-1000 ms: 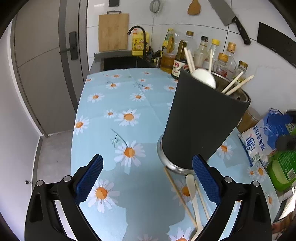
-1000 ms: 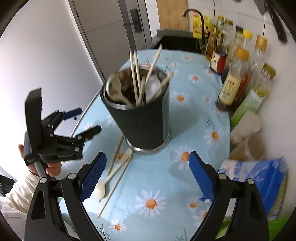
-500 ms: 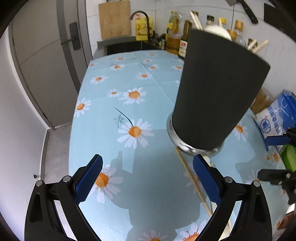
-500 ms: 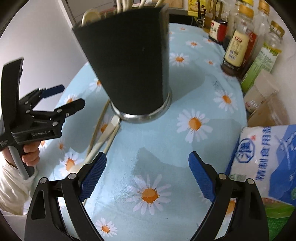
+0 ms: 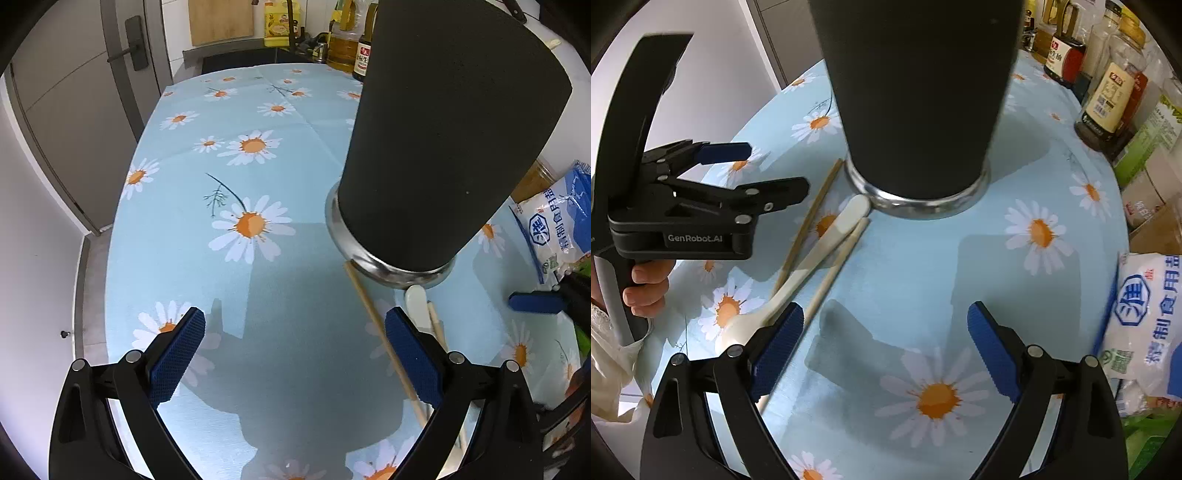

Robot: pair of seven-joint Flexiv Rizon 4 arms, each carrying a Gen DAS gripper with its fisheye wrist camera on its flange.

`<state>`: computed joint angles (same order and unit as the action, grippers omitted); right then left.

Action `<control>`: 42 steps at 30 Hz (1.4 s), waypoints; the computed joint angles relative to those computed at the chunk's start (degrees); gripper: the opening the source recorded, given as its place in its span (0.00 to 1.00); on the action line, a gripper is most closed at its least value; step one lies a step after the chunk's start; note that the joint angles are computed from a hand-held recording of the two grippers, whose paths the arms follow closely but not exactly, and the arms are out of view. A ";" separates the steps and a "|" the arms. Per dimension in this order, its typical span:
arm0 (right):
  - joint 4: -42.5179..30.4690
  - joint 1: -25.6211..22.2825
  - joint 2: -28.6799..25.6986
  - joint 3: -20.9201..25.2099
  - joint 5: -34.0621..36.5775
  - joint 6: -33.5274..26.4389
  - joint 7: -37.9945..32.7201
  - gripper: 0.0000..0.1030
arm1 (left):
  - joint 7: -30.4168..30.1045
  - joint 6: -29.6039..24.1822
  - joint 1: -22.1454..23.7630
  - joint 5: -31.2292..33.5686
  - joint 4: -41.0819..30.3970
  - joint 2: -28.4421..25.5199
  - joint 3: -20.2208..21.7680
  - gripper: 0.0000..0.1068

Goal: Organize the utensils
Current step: 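Lower both tools to the table and grasp one chopstick with each, then lift both chopsticks upright and lower them into the black holder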

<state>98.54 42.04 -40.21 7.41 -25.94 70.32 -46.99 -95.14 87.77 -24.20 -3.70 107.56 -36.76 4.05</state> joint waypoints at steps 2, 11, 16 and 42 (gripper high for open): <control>-0.37 0.89 -0.30 -0.51 -0.48 -0.70 0.59 0.87 | 0.14 -1.08 -0.43 0.19 -0.61 -0.15 0.25 0.89; 1.37 6.97 -0.95 -9.13 -9.00 1.30 12.26 0.95 | -4.24 -6.28 -3.71 3.72 -4.13 -1.74 3.71 0.92; 2.59 7.48 -0.70 -10.61 -12.68 2.65 17.02 0.95 | -6.26 -7.77 -3.75 4.91 -4.62 -1.48 3.84 0.92; 12.67 4.78 6.90 -10.08 -18.79 1.89 26.55 0.06 | -8.29 -4.56 0.44 7.79 10.51 8.70 1.68 0.21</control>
